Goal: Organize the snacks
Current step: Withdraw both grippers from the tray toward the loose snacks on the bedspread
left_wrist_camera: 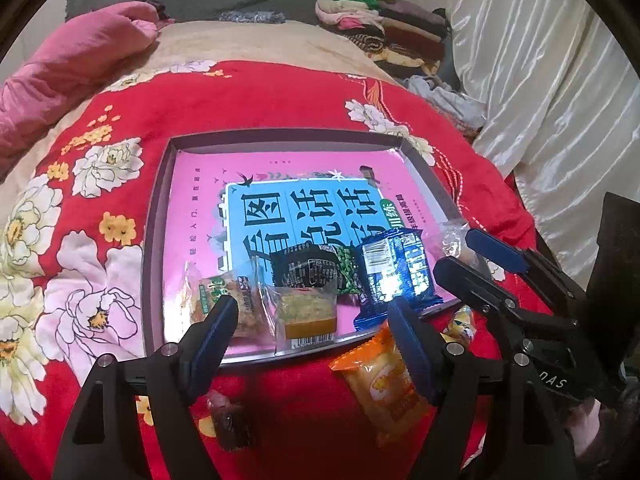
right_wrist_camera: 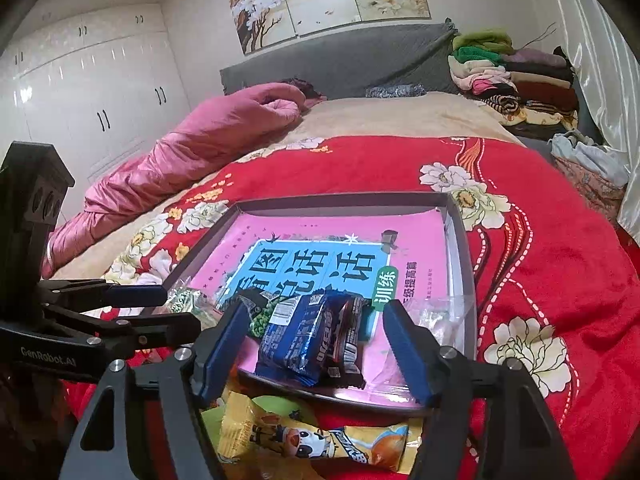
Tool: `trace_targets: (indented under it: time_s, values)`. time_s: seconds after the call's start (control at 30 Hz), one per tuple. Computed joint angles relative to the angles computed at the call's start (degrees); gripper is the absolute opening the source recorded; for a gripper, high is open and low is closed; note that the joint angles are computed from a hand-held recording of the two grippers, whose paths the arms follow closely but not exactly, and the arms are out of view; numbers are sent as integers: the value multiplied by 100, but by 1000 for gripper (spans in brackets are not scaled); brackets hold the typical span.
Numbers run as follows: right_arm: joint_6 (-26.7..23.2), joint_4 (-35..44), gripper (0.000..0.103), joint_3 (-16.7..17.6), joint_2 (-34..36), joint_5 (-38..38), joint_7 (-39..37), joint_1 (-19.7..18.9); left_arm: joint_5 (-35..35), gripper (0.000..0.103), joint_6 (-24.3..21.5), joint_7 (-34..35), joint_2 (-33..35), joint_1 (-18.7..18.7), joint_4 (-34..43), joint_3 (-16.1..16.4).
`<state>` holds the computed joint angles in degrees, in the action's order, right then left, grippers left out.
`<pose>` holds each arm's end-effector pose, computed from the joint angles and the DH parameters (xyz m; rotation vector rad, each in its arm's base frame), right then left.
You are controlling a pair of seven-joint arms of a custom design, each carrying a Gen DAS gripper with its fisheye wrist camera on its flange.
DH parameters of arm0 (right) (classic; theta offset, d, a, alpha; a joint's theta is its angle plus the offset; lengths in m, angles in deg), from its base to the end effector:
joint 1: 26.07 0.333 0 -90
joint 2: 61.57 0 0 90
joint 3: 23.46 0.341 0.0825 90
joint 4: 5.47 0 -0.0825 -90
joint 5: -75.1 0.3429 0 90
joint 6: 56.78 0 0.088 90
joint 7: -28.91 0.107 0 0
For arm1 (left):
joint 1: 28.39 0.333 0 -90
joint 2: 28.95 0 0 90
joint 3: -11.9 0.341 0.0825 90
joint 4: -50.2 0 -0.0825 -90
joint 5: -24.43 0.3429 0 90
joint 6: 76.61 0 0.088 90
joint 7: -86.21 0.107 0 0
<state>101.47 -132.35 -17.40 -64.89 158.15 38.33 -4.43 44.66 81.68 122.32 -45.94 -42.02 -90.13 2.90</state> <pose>0.4677 0.1994 0.4888 -1.9358 0.9667 -0.1981 0.4019 -0.1895 0.5218 -2.1301 1.6557 -0.7765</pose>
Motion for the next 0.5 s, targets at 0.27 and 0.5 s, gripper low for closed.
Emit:
trace_targets:
  time_s: [0.27, 0.5]
  values:
    - [-120, -47, 74, -74, -138, 267, -154, -66, -12, 78, -57, 35, -113, -41, 6, -5]
    - [-135, -105, 77, -103, -240, 370, -141, -111, 26, 78, -109, 34, -188, -71, 8, -32]
